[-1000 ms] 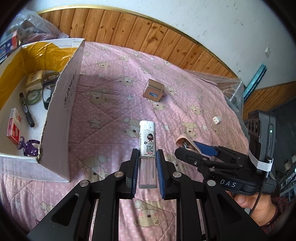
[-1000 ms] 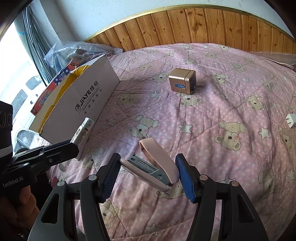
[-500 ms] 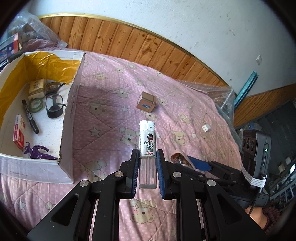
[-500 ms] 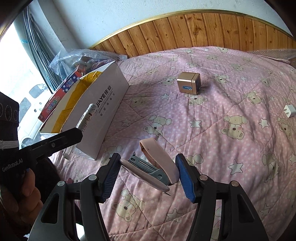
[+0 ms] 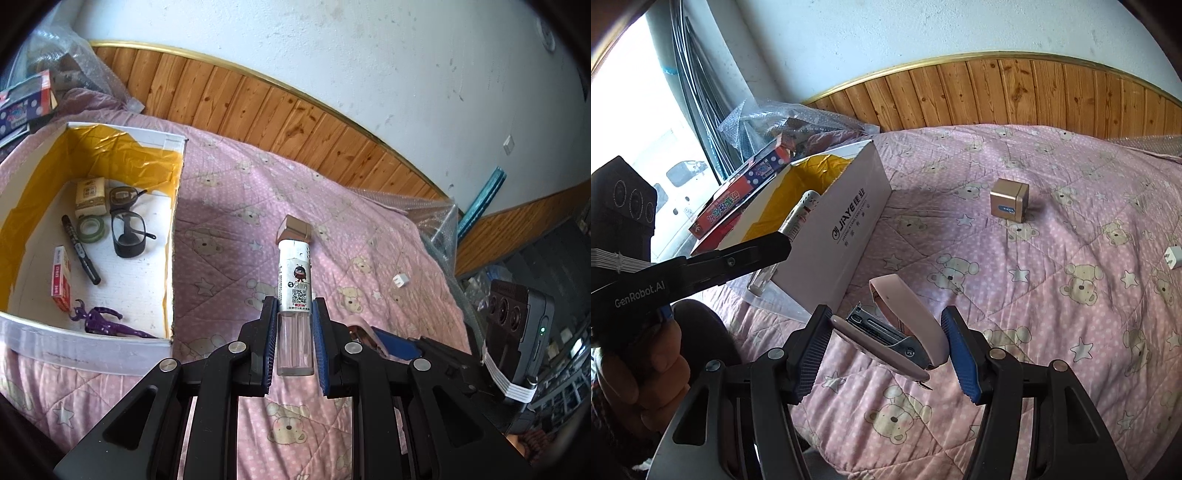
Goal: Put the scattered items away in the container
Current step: 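Carry the glue stick and pink stapler with both tools over the box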
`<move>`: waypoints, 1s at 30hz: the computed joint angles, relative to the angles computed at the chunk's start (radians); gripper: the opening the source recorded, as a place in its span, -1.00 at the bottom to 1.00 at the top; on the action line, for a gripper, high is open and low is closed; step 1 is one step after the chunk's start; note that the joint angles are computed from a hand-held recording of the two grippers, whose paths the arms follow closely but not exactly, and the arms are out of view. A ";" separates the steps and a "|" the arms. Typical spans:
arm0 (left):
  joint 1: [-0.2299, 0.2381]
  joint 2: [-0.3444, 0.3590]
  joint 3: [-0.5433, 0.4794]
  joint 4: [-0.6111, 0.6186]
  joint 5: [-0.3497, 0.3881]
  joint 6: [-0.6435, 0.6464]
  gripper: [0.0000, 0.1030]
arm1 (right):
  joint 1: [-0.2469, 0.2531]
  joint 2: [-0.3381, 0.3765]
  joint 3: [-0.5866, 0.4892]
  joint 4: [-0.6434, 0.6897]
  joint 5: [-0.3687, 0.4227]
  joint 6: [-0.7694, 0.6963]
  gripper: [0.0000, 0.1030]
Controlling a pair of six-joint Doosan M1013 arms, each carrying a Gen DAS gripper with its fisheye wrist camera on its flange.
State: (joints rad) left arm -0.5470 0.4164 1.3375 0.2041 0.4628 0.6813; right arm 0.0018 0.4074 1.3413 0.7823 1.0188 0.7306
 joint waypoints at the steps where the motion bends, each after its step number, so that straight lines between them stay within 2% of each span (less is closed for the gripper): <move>1: 0.002 -0.004 0.003 0.007 -0.003 -0.006 -0.63 | 0.002 -0.002 -0.002 0.004 0.001 -0.008 0.20; 12: 0.016 -0.052 0.050 0.099 -0.026 -0.096 -0.63 | 0.035 -0.014 -0.036 0.035 -0.005 -0.078 0.20; 21: 0.032 -0.097 0.093 0.212 -0.027 -0.212 -0.63 | 0.060 -0.015 -0.072 0.067 0.011 -0.125 0.20; 30: 0.052 -0.126 0.119 0.275 -0.020 -0.275 -0.63 | 0.092 -0.010 -0.101 0.084 0.029 -0.159 0.20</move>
